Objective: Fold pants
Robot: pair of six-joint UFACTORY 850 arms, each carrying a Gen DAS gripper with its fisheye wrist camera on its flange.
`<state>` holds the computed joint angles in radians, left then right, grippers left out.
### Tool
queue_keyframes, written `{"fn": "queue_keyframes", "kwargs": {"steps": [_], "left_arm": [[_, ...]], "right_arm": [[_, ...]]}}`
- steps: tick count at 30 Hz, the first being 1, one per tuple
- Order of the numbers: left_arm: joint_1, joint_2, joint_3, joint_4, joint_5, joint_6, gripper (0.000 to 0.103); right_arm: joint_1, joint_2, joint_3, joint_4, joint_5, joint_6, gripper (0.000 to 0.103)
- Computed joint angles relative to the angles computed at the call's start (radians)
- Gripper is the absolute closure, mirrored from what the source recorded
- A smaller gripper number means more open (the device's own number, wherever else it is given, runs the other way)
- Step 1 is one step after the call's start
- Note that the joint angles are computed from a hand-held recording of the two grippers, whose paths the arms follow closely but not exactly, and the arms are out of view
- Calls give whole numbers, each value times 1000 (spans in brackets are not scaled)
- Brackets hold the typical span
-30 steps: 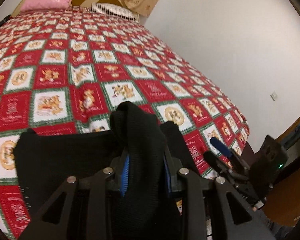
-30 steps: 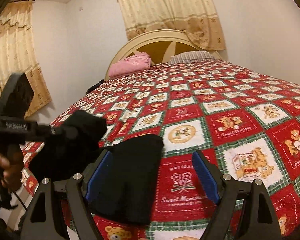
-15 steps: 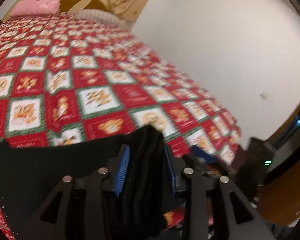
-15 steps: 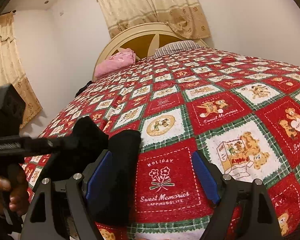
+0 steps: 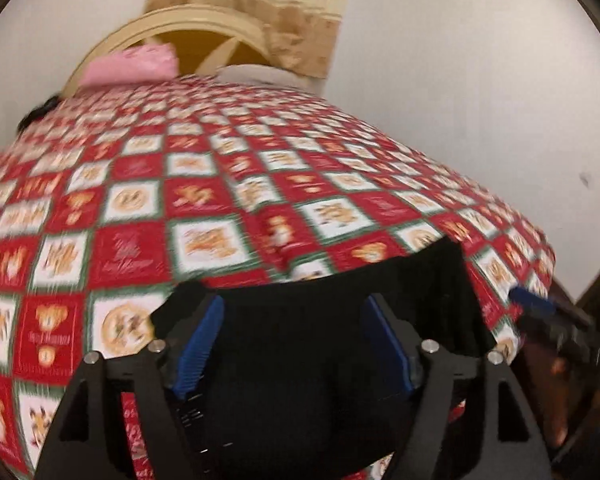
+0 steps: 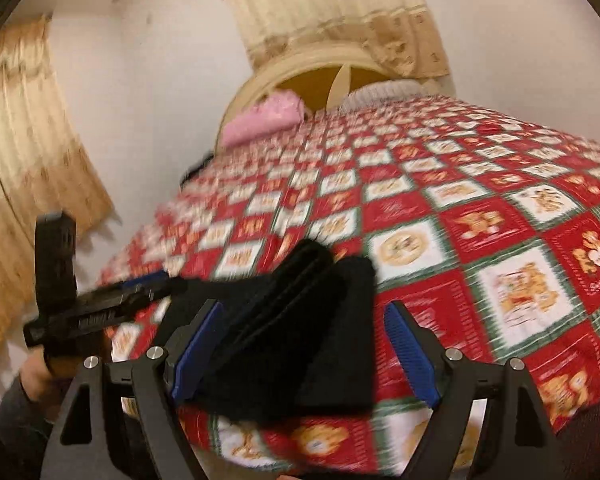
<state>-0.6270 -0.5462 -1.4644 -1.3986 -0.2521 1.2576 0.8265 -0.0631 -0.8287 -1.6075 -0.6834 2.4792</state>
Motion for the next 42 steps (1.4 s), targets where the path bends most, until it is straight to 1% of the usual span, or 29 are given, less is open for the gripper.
{"fn": "queue_keyframes", "kwargs": {"steps": [2, 5, 6, 7, 8, 9, 10, 12, 14, 16, 18, 19, 21, 22, 23, 24, 25, 26, 27, 28, 29, 30, 31, 32, 33, 34, 36, 39, 42], "left_arm": [[17, -4, 8, -31, -19, -13, 28], [32, 0, 33, -106, -32, 27, 28], [34, 0, 36, -112, -34, 29, 28], [37, -1, 40, -108, -41, 23, 28], [41, 0, 45, -112, -48, 25, 28], [43, 2, 49, -121, -50, 34, 28], [47, 5, 58, -149, -54, 63, 28], [53, 8, 66, -176, -53, 91, 28], [60, 4, 69, -191, -51, 99, 28], [66, -11, 62, -151, -47, 54, 28], [67, -26, 52, -73, -39, -27, 28], [68, -35, 47, -34, -40, -67, 28], [69, -40, 48, -25, -41, -78, 27], [68, -39, 54, -38, -33, -61, 24], [65, -36, 59, -46, -18, -47, 22], [62, -34, 64, -45, -1, -41, 18], [62, -30, 69, -58, 8, -22, 18], [63, -28, 74, -69, 6, -8, 18], [64, -27, 76, -70, 4, -5, 18], [64, -24, 80, -71, 8, 0, 18], [64, -22, 82, -79, 13, 9, 17], [64, -22, 83, -82, 17, 12, 16], [65, -21, 83, -84, 19, 12, 16], [66, -21, 83, -87, 22, 20, 16], [65, -20, 84, -89, 30, 28, 15], [63, -20, 84, -82, 48, 28, 11], [60, -26, 79, -50, 68, 1, 8], [59, -31, 73, -11, 70, -33, 8], [62, -31, 70, 22, 65, -73, 8]], "right_arm": [[15, -66, -65, 62, -3, -122, 20], [35, -177, -175, 204, -49, -360, 20], [35, -197, -195, 237, -62, -412, 20], [38, -228, -223, 281, -100, -472, 20], [40, -258, -245, 321, -163, -515, 20], [37, -258, -241, 333, -185, -516, 20], [31, -244, -223, 343, -190, -490, 20], [16, -160, -135, 340, -169, -363, 20], [11, -107, -81, 378, -205, -322, 20], [1, -48, -20, 393, -201, -262, 20], [-15, 4, 32, 416, -192, -205, 20], [-21, 21, 49, 397, -178, -170, 20], [-42, 67, 93, 280, -89, -45, 20], [-58, 80, 108, 204, -43, 24, 20], [-81, 84, 114, 121, 1, 95, 20], [-102, 72, 103, 71, 27, 124, 20], [-114, 61, 94, 42, 42, 137, 20], [-138, 48, 83, -19, 83, 166, 21], [-156, 31, 67, -73, 122, 198, 26], [-183, 18, 55, -138, 180, 240, 34], [-210, 1, 36, -162, 243, 248, 41], [-229, -23, 15, -144, 276, 217, 57], [-232, -42, -4, -83, 274, 143, 67], [-227, -49, -15, -29, 261, 75, 70], [-225, -48, -18, -13, 253, 49, 77], [-225, -47, -20, -2, 247, 27, 82], [-229, -42, -17, 50, 233, -25, 83], [-254, -47, -2, 60, 285, -43, 83], [-255, -35, 3, 67, 282, -64, 82]]}}
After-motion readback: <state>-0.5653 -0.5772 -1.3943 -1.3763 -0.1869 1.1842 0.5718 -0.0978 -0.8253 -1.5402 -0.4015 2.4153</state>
